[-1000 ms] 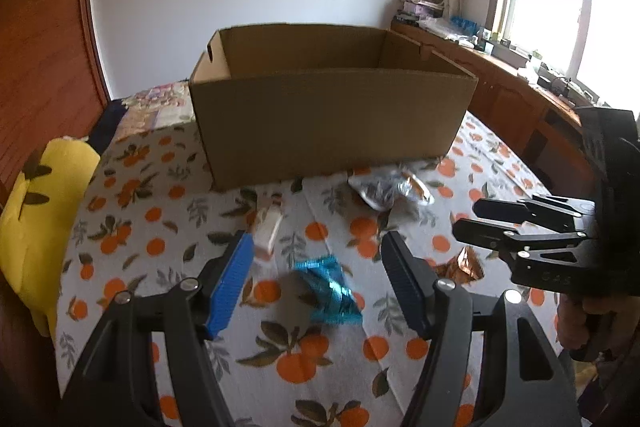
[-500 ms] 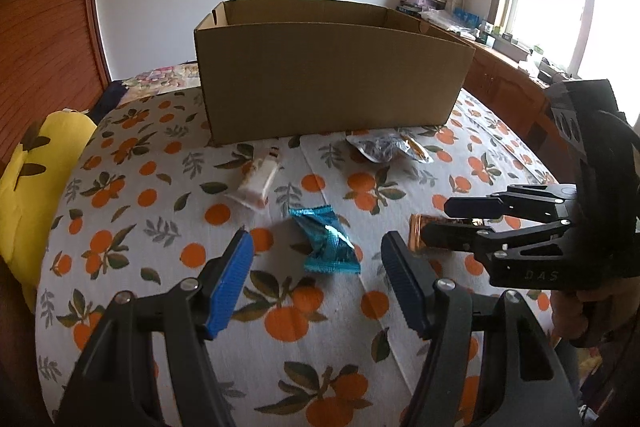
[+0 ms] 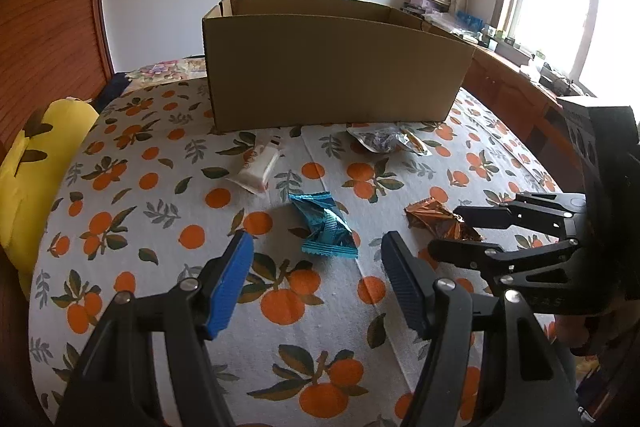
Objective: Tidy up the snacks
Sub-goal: 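Move both grippers back toward the remaining snacks on the table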
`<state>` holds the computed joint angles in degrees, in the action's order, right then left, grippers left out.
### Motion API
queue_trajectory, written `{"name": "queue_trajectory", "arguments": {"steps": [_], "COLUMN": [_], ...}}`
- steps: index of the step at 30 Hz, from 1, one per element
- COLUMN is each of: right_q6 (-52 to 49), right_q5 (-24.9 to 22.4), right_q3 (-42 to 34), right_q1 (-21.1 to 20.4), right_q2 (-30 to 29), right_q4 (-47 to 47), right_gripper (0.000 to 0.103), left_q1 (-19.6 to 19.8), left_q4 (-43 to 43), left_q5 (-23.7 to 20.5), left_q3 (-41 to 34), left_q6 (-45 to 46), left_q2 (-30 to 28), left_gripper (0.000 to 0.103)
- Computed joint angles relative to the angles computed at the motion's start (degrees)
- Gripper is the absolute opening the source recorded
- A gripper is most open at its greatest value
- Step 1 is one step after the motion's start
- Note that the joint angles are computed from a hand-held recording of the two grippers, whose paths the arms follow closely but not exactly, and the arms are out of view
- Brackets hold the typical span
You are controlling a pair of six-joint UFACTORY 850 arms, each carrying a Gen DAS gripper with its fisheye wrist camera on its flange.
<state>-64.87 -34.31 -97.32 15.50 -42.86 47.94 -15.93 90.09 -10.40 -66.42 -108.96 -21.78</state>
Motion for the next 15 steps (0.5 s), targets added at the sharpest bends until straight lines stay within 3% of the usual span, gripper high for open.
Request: {"name": "queue_trajectory", "arguments": {"steps": [3, 5, 8, 12, 15], "right_q6": [0.67, -0.42, 0.24, -2.1, -2.89], "right_q5": [2.37, 3.68, 5.78, 8.94, 9.64], "right_q3": [0.34, 0.77, 1.1, 2.51, 2.86], "right_q1": [0.48, 0.55, 0.84, 1.01, 0.91], "right_q2": [0.14, 0.26, 0.22, 0.83, 0.85], "right_q4": [-0.75, 0.25, -0.7, 0.67, 2.19], "right_gripper": [0.047, 0.033, 0.027, 0.025, 0.025], "left_q1": [0.07, 0.27, 0.43, 0.45, 0.54], "left_q4": [-1.14, -1.34, -2.03, -5.74, -13.29], "left_q5": [-0.09, 0.06, 0.13, -0.46, 0.01], "left_q3": [-0.35, -0.61, -1.23, -2.63, -4.24], "left_q6": [1.03, 0.85, 1.03, 5.13, 13.07], "left_q2": [-0.38, -0.68, -1.36, -2.77, -4.04], "left_gripper": [0.067, 0.067, 0.067, 0.065, 0.061]}}
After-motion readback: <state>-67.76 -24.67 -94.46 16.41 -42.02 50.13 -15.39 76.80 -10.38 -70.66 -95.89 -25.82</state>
